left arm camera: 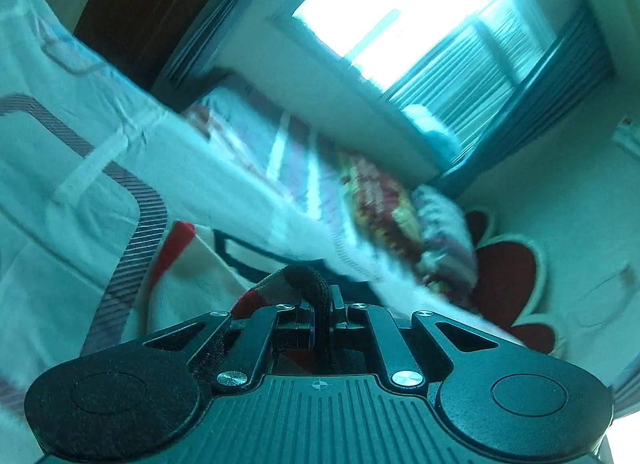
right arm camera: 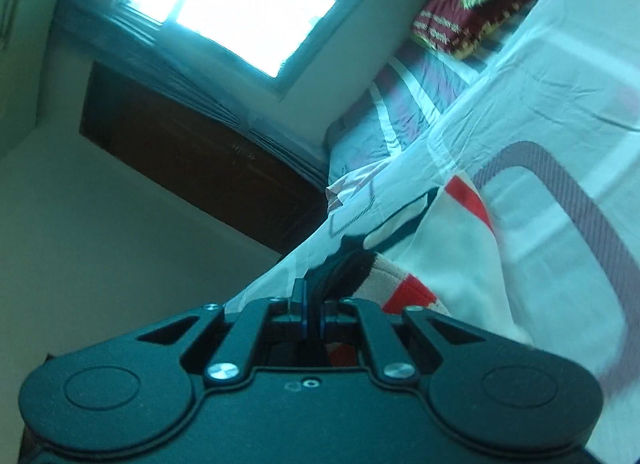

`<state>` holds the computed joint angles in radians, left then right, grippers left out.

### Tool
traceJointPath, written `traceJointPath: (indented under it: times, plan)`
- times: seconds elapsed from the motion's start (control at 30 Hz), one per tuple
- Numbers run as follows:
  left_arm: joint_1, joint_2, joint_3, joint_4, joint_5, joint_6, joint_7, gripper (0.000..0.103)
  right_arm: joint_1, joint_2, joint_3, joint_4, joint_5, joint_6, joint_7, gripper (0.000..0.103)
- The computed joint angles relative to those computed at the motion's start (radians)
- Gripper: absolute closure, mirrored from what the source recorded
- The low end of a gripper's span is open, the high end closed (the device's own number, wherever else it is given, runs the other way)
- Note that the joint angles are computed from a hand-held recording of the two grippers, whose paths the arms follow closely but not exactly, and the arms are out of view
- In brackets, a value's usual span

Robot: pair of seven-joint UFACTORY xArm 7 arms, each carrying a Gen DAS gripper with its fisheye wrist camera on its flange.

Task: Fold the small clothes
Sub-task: 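Carry the hem over the strip with both tools, folding it in half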

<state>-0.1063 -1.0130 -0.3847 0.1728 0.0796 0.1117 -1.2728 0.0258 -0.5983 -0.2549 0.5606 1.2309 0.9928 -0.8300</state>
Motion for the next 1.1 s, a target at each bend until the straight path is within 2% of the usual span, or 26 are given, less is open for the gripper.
traceJointPath:
  times: [0.07, 0.2, 0.27, 0.37, 0.5, 0.6, 0.63, 0.7, 0.73, 0.77, 0.83, 0.93, 1.0, 1.1]
  plan:
    - [0.041, 0.163, 0.028, 0.025, 0.002, -0.095, 0.026, 0.097, 0.028, 0.118, 0.011, 0.049, 0.043, -0.021, -0.028, 0.097]
    - [0.095, 0.396, 0.034, 0.045, -0.032, -0.274, 0.05, 0.097, 0.022, 0.328, 0.061, 0.13, 0.121, -0.051, -0.07, 0.097]
    - [0.154, 0.469, -0.022, 0.049, -0.072, -0.356, 0.046, 0.097, 0.009, 0.401, 0.084, 0.16, 0.156, -0.043, -0.103, 0.093]
    - [0.175, 0.565, -0.043, 0.054, -0.128, -0.469, 0.055, 0.097, -0.016, 0.451, 0.117, 0.172, 0.249, -0.043, -0.209, 0.085]
    - [0.222, 0.639, -0.119, 0.061, -0.214, -0.579, 0.124, 0.096, -0.05, 0.452, 0.153, 0.15, 0.37, -0.044, -0.347, 0.074]
    - [0.234, 0.657, -0.169, 0.063, -0.28, -0.626, 0.196, 0.064, -0.062, 0.436, 0.166, 0.141, 0.41, -0.046, -0.412, 0.059]
    - [0.236, 0.668, -0.18, 0.065, -0.304, -0.652, 0.218, 0.058, -0.063, 0.425, 0.171, 0.137, 0.428, -0.06, -0.432, 0.057]
    - [0.259, 0.648, -0.25, 0.07, -0.4, -0.66, 0.284, 0.033, -0.07, 0.404, 0.168, 0.13, 0.445, -0.07, -0.453, 0.044]
    - [0.273, 0.631, -0.288, 0.074, -0.449, -0.654, 0.322, 0.029, -0.074, 0.396, 0.166, 0.129, 0.443, -0.072, -0.453, 0.043]
    - [0.293, 0.596, -0.328, 0.086, -0.498, -0.605, 0.37, 0.029, -0.075, 0.388, 0.168, 0.131, 0.426, -0.084, -0.447, 0.044]
    - [0.301, 0.53, -0.341, 0.103, -0.523, -0.496, 0.438, 0.029, -0.077, 0.357, 0.17, 0.127, 0.36, -0.102, -0.433, 0.046]
    - [0.375, 0.341, -0.415, 0.126, -0.48, -0.22, 0.513, 0.03, -0.067, 0.297, 0.176, 0.109, 0.243, -0.158, -0.425, 0.049]
    - [0.345, 0.246, -0.394, 0.12, -0.424, -0.086, 0.541, 0.03, -0.059, 0.251, 0.173, 0.087, 0.154, -0.187, -0.416, 0.052]
    - [0.252, 0.108, -0.344, 0.092, -0.353, 0.093, 0.574, 0.033, -0.056, 0.181, 0.145, 0.041, 0.011, -0.203, -0.421, 0.058]
